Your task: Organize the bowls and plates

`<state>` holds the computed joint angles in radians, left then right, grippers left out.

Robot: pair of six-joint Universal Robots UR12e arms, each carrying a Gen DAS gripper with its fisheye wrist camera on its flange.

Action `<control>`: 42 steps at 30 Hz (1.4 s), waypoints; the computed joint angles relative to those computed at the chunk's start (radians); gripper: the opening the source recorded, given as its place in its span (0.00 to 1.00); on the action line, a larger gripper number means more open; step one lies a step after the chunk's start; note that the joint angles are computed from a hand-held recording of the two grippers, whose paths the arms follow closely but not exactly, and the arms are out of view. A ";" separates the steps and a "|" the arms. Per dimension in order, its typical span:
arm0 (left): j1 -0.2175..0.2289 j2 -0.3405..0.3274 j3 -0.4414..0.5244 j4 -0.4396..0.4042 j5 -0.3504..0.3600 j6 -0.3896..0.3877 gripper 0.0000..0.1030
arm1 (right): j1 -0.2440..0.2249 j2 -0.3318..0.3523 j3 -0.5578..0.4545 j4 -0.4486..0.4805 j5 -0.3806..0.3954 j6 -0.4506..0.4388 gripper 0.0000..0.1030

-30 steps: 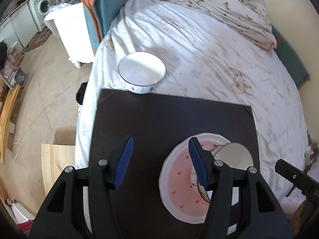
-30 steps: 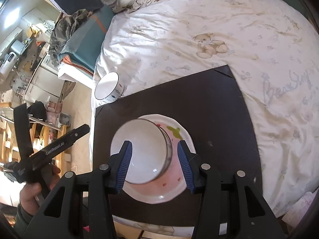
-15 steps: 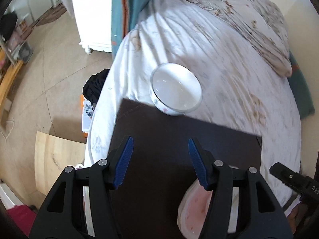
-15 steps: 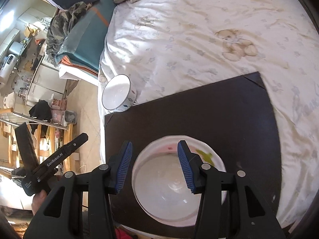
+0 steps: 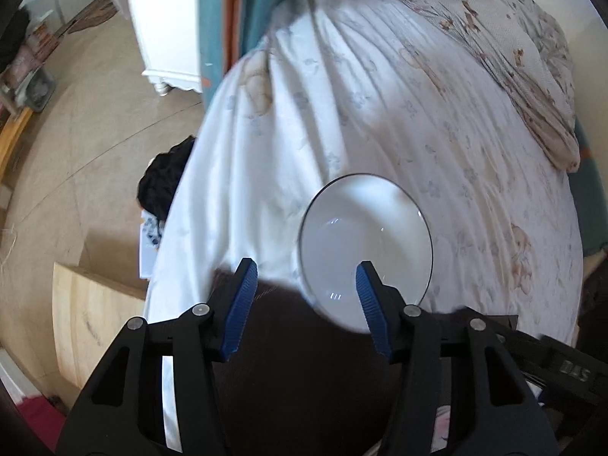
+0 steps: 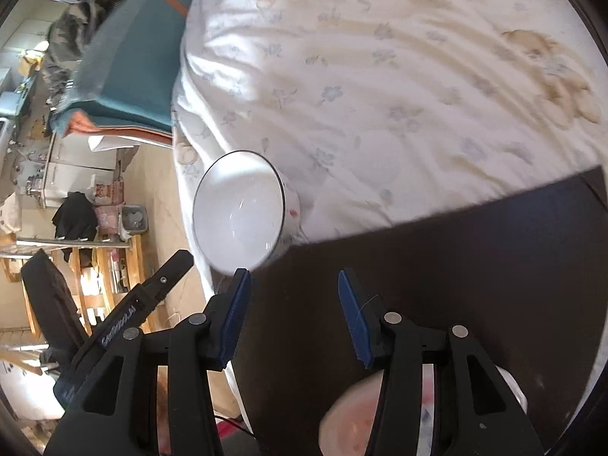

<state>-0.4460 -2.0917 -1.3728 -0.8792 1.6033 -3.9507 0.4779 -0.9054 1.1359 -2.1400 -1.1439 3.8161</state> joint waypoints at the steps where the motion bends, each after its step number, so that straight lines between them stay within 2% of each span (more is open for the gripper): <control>1: -0.001 -0.008 0.012 -0.015 0.015 0.008 0.49 | 0.003 0.017 -0.021 0.011 -0.004 0.006 0.49; 3: -0.001 -0.021 0.034 -0.052 0.050 -0.004 0.49 | 0.007 0.051 -0.065 0.047 -0.002 0.011 0.49; 5: 0.006 -0.031 0.041 -0.063 0.039 -0.016 0.48 | 0.013 0.077 -0.100 0.073 -0.026 0.039 0.49; 6: 0.007 -0.039 0.050 -0.075 0.035 -0.008 0.46 | 0.013 0.082 -0.105 0.076 -0.033 0.045 0.49; 7: 0.008 -0.048 0.059 -0.090 0.026 0.012 0.40 | 0.015 0.093 -0.119 0.085 -0.043 0.048 0.49; 8: 0.009 -0.055 0.066 -0.102 0.024 0.025 0.35 | 0.018 0.101 -0.133 0.105 -0.058 0.042 0.49; 10: 0.008 -0.068 0.078 -0.117 0.014 0.048 0.35 | 0.022 0.117 -0.158 0.142 -0.074 0.019 0.48; 12: 0.007 -0.080 0.093 -0.136 0.007 0.069 0.29 | 0.028 0.134 -0.184 0.185 -0.093 -0.021 0.47; 13: 0.005 -0.087 0.099 -0.145 0.008 0.081 0.19 | 0.031 0.140 -0.192 0.198 -0.109 -0.032 0.42; 14: 0.004 -0.094 0.110 -0.165 0.007 0.088 0.14 | 0.031 0.145 -0.195 0.200 -0.114 -0.040 0.39; 15: 0.003 -0.096 0.109 -0.158 0.003 0.090 0.12 | 0.032 0.149 -0.199 0.206 -0.117 -0.043 0.37; 18: -0.003 -0.099 0.116 -0.158 0.025 0.099 0.11 | 0.034 0.153 -0.200 0.197 -0.110 -0.063 0.22; 19: 0.000 -0.095 0.111 -0.154 0.018 0.095 0.11 | 0.036 0.153 -0.204 0.198 -0.105 -0.081 0.11; 22: 0.000 -0.088 0.103 -0.141 0.015 0.105 0.10 | 0.042 0.156 -0.218 0.214 -0.129 -0.111 0.11; 27: -0.017 -0.077 0.105 -0.120 0.048 0.130 0.10 | 0.042 0.127 -0.179 0.171 -0.145 -0.122 0.12; 33: -0.035 -0.048 0.100 -0.086 0.052 0.140 0.10 | 0.031 0.057 -0.096 0.100 -0.150 -0.126 0.12; 36: -0.056 -0.035 0.112 -0.070 0.058 0.156 0.09 | 0.034 0.013 -0.053 0.066 -0.164 -0.134 0.12; 39: -0.080 -0.020 0.130 -0.080 0.056 0.162 0.10 | 0.020 -0.060 0.036 0.007 -0.152 -0.141 0.12; 42: -0.115 -0.010 0.150 -0.078 0.084 0.198 0.10 | 0.008 -0.119 0.097 -0.035 -0.153 -0.147 0.12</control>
